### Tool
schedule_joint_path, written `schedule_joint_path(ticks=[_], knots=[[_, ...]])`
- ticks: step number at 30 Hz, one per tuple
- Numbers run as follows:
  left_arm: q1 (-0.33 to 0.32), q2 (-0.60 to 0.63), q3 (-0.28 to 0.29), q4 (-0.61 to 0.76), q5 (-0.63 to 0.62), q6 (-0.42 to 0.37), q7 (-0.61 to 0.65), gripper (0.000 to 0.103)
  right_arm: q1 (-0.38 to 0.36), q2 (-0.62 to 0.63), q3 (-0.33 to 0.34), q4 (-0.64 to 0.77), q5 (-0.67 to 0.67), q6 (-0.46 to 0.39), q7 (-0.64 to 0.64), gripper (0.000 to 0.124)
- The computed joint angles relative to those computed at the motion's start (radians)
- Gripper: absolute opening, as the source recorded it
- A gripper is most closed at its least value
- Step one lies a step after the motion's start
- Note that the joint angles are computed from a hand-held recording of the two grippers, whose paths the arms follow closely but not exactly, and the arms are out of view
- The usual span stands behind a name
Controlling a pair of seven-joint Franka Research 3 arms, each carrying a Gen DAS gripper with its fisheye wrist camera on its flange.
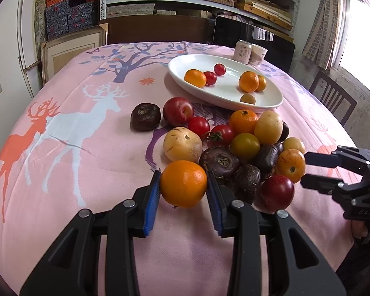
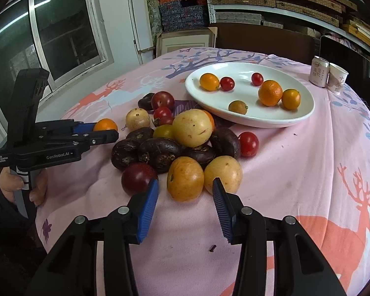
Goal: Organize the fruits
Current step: 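Close the right gripper on a yellow potato while the left gripper holds the orange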
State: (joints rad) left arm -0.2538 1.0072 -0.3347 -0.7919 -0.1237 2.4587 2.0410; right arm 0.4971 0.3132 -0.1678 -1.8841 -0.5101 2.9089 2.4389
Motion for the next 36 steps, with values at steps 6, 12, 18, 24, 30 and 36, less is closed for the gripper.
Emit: schedule_joint_path(ticks=[6,12,18,24,30,36], knots=[[0.004,-0.003,-0.006,-0.008,-0.005,0.002,0.010,0.035,-0.031,0.036,0.040,0.049,0.110,-0.027,-0.086,0.046],[0.003,-0.003,-0.005,-0.007,-0.005,0.002,0.009,0.035,-0.066,0.070,0.075,0.088,0.255,-0.056,-0.172,0.038],[0.006,-0.009,-0.007,-0.018,-0.008,0.013,0.006,0.035,-0.036,0.063,0.039,0.061,0.269,-0.014,-0.166,0.037],[0.017,-0.024,-0.018,-0.051,-0.017,0.039,0.009,0.035,-0.003,0.039,-0.005,0.011,0.257,0.065,-0.137,0.037],[0.029,-0.037,-0.027,-0.077,-0.026,0.057,0.017,0.035,0.043,0.011,-0.065,-0.042,0.240,0.131,-0.083,0.037],[0.035,-0.050,-0.030,-0.103,-0.027,0.079,0.020,0.035,0.231,-0.028,-0.301,-0.103,0.062,0.170,0.153,0.037]])
